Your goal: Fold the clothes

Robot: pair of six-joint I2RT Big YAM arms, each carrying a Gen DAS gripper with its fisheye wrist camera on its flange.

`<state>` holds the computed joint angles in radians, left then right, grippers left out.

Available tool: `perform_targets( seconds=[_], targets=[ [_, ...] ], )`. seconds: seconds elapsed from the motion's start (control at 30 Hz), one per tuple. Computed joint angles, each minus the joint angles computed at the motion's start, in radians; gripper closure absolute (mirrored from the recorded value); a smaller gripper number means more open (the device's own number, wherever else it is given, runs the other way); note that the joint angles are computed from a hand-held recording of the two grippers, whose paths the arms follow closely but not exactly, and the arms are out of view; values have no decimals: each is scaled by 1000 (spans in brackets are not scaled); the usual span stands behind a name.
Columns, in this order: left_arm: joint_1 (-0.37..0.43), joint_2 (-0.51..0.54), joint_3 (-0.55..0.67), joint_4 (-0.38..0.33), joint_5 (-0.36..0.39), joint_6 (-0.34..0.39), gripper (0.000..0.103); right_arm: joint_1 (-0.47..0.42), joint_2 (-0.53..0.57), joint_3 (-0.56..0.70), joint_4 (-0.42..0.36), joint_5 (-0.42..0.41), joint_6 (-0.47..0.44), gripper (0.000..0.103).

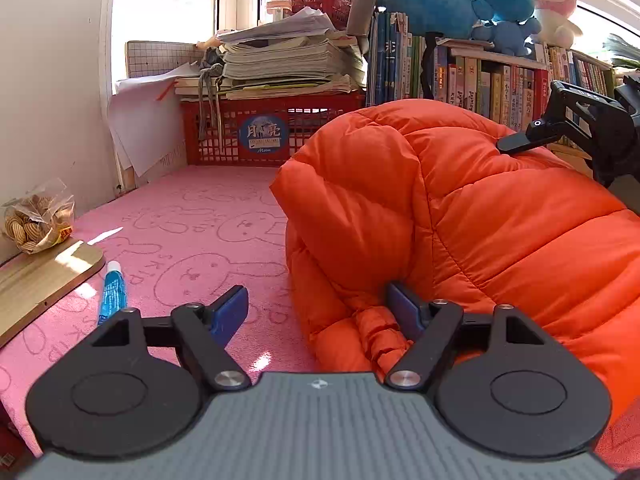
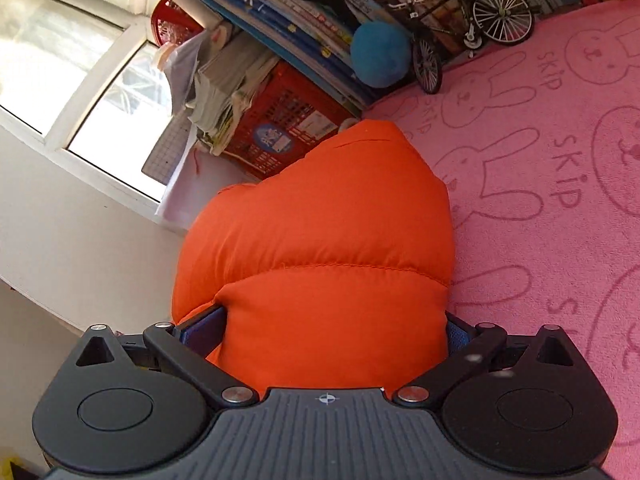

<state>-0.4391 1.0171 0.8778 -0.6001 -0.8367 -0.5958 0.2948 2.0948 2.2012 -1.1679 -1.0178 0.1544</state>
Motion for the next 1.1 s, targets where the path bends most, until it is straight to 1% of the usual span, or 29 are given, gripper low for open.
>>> perform_targets(
  seconds=[0.03, 0.07, 0.1, 0.13, 0.17, 0.2, 0.23, 0.27, 0.3, 0.37, 0.4, 0.47, 0.53, 0.6, 0.63, 0.67, 0.7, 0.73, 0.77, 0.8, 0.83, 0.87, 0.9, 0.93, 1.0, 1.03, 1.1],
  targets=[
    [7, -7, -5, 5, 18, -6, 25, 1, 14, 16, 2, -6, 35, 0],
    [11, -13, -9, 9, 31, -11, 25, -2, 2, -19, 50, -7, 103, 0],
    [13, -17, -12, 11, 37, -14, 25, -11, -27, -79, 97, 4, 148, 0],
    [15, -20, -14, 13, 43, -17, 25, -16, -59, -137, 125, 38, 150, 5],
    [16, -21, -14, 14, 46, -14, 25, -13, -96, -193, 159, 83, 135, 14],
    [16, -22, -15, 17, 48, -6, 25, -16, -152, -277, 210, 122, 118, 19],
    [18, -24, -16, 21, 52, 7, 25, -19, -202, -349, 253, 160, 107, 25],
    [19, -25, -16, 25, 56, 21, 25, -23, -247, -411, 288, 196, 103, 31],
    [22, -25, -12, 30, 62, 37, 26, -29, -288, -463, 312, 222, 102, 34],
    [29, -24, -5, 41, 74, 70, 26, -52, -360, -551, 332, 247, 106, 41],
    [34, -22, -1, 51, 84, 86, 26, -69, -392, -584, 331, 248, 114, 43],
    [45, -17, 7, 68, 102, 116, 26, -101, -444, -640, 327, 221, 118, 45],
    [54, -8, 15, 79, 117, 134, 26, -140, -492, -704, 305, 165, 109, 45],
    [56, 0, 19, 87, 111, 157, 26, -174, -542, -752, 247, 111, 52, 45],
    [56, 3, 19, 94, 108, 171, 26, -188, -570, -774, 219, 99, 12, 43],
    [55, 3, 17, 100, 113, 183, 26, -194, -605, -795, 214, 119, -32, 39],
    [53, 4, 16, 103, 113, 187, 26, -197, -646, -817, 225, 158, -75, 38],
    [48, 8, 17, 102, 103, 188, 26, -195, -694, -844, 260, 214, -119, 37],
    [44, 12, 18, 102, 92, 192, 26, -180, -758, -884, 345, 307, -172, 31],
    [42, 16, 20, 100, 86, 194, 26, -157, -826, -933, 454, 414, -232, 26],
    [40, 19, 22, 97, 83, 191, 26, -132, -879, -979, 559, 497, -287, 15],
    [39, 20, 24, 93, 80, 185, 26, -106, -921, -1018, 661, 561, -345, 8],
    [38, 21, 25, 89, 77, 179, 26, -80, -949, -1045, 742, 598, -405, 7],
    [37, 22, 27, 85, 76, 173, 26, -51, -954, -1049, 784, 600, -453, 7],
    [37, 23, 29, 74, 75, 159, 26, 17, -931, -1027, 817, 589, -518, 8],
    [37, 23, 31, 68, 76, 152, 26, 51, -902, -1000, 803, 575, -514, 8],
    [38, 23, 32, 62, 79, 141, 26, 101, -824, -928, 752, 520, -493, 9]
  ],
)
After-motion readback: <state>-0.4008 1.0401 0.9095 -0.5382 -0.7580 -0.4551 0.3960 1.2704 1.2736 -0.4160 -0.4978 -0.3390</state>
